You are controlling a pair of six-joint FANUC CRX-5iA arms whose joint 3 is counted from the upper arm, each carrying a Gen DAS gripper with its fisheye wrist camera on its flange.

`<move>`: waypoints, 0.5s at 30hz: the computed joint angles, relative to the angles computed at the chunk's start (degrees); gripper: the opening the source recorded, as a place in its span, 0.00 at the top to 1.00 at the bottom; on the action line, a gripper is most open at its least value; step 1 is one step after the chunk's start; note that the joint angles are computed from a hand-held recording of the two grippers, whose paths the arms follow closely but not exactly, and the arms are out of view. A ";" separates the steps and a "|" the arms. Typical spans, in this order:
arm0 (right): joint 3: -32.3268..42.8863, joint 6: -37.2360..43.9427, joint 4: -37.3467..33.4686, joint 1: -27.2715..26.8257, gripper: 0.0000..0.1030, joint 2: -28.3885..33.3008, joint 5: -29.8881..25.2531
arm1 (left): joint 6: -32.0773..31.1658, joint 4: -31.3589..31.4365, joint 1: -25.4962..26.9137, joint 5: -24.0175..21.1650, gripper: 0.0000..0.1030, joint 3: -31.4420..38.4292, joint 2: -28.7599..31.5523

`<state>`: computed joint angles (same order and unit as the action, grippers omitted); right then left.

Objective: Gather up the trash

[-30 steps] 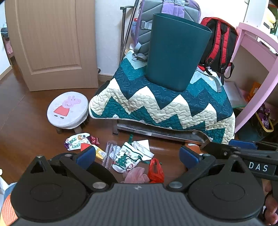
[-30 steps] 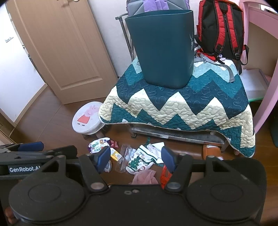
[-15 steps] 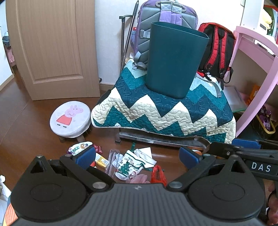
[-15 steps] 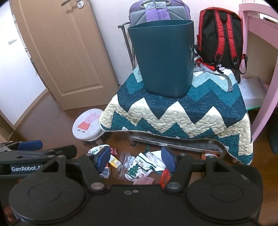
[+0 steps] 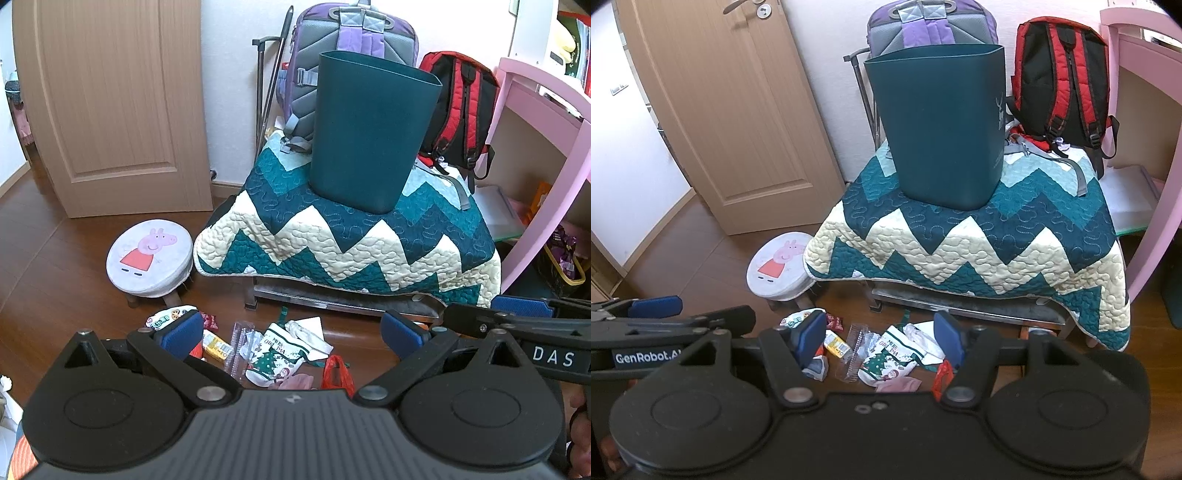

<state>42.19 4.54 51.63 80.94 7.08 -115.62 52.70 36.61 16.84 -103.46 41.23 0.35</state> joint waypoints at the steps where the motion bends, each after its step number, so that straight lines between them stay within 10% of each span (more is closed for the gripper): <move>1: 0.00 0.00 0.00 0.00 0.37 -0.02 0.01 | 0.07 -0.07 -0.02 -0.04 0.00 -0.01 -0.05; 15: -0.30 -0.14 0.05 0.04 0.37 -0.11 0.15 | 0.04 -0.33 -0.16 0.08 0.00 -0.67 -0.62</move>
<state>41.89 4.39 51.68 80.98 6.96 -115.47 52.75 36.28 16.68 -103.38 40.55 -0.27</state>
